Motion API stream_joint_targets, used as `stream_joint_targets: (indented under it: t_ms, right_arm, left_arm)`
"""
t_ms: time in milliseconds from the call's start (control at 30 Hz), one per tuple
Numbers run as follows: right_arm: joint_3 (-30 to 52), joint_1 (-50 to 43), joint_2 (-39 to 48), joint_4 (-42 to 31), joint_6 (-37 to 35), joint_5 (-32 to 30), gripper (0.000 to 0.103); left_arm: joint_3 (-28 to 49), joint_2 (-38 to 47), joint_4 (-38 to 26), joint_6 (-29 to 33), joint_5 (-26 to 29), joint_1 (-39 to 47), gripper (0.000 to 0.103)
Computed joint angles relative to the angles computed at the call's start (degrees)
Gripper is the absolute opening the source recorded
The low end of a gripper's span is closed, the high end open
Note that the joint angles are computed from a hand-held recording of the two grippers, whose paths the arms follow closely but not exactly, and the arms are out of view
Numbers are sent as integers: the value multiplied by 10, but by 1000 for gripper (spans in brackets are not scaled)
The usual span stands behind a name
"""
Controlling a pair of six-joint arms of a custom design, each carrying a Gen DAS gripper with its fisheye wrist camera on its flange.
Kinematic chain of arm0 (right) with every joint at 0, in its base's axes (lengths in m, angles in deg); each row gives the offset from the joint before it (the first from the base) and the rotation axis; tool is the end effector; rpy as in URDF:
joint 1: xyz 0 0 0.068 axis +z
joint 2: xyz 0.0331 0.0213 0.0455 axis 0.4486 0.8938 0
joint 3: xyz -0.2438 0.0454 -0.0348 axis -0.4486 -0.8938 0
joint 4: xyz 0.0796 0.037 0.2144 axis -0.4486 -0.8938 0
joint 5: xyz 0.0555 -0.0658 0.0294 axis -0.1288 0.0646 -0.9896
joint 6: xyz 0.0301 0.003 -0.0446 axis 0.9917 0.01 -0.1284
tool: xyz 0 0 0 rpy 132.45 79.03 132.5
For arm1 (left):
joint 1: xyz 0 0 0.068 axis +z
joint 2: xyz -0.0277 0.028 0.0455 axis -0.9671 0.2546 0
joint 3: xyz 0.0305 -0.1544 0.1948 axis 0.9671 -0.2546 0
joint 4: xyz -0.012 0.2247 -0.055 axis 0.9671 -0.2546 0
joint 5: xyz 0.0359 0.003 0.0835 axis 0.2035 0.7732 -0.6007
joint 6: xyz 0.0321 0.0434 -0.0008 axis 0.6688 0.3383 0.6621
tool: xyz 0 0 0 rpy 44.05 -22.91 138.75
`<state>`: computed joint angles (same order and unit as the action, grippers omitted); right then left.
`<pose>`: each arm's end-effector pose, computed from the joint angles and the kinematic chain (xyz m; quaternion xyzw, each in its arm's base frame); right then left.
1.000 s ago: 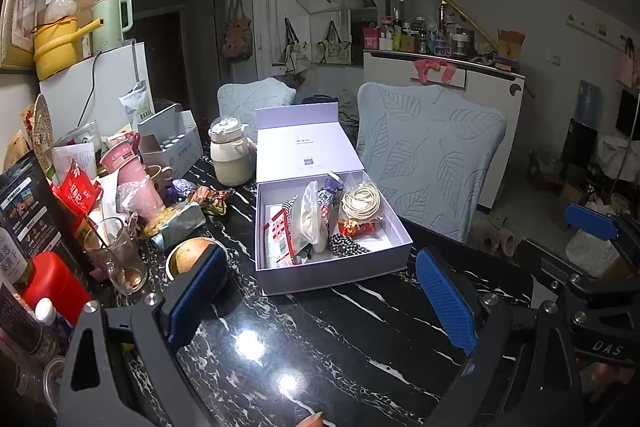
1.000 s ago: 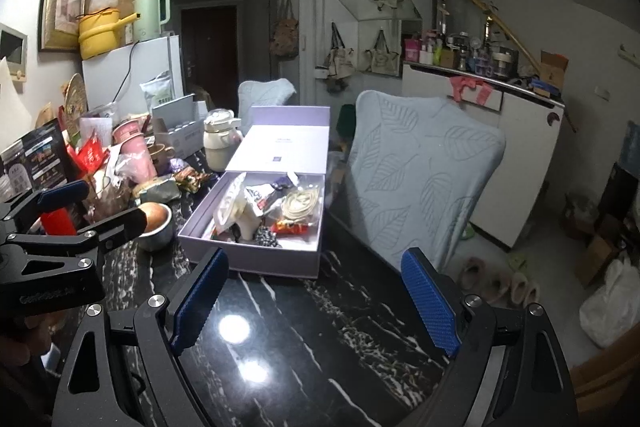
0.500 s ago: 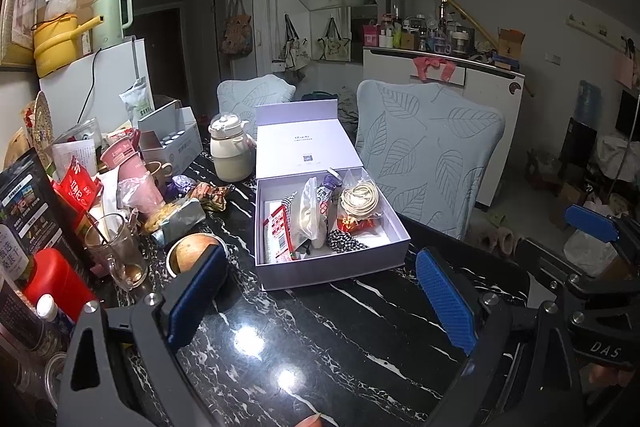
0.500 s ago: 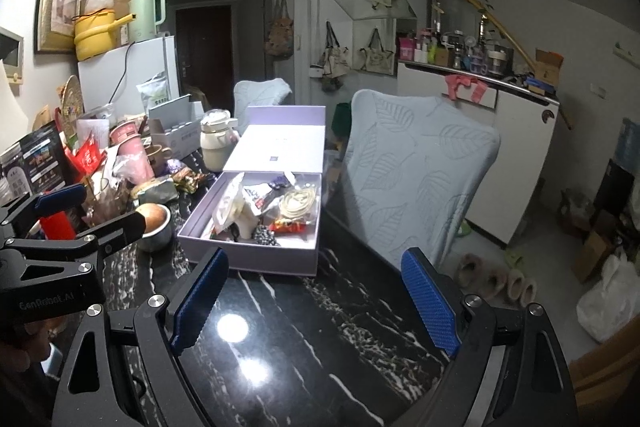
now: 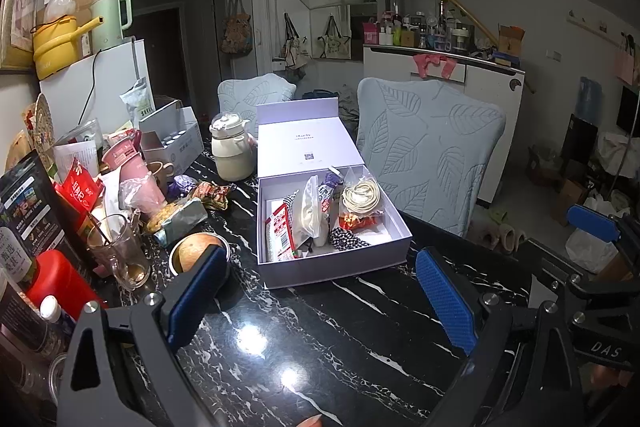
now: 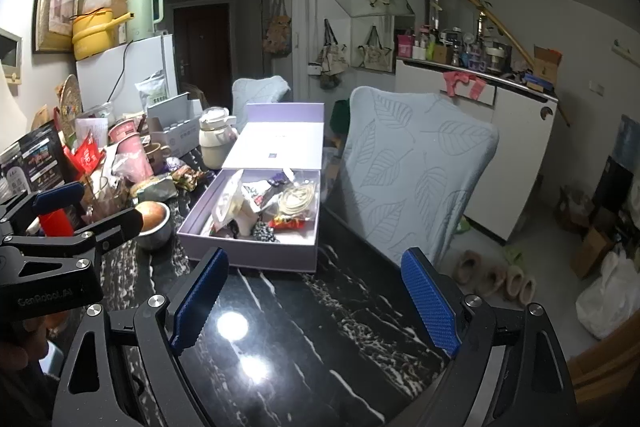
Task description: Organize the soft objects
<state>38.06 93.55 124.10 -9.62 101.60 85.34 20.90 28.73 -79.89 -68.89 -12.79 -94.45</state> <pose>0.1535 0.2826 0.2007 0.2340 0.8366 -0.1359 0.4763 0.2625 -0.1052 0.2077 0.3427 0.8045 -0.1777 0.4513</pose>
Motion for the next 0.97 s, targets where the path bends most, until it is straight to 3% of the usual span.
stream_joint_targets:
  t_ms: [967]
  right_arm:
    - [-16, -10, -4, 23, -8, -12, 89]
  left_arm:
    - [13, 21, -15, 14, -5, -10, 97]
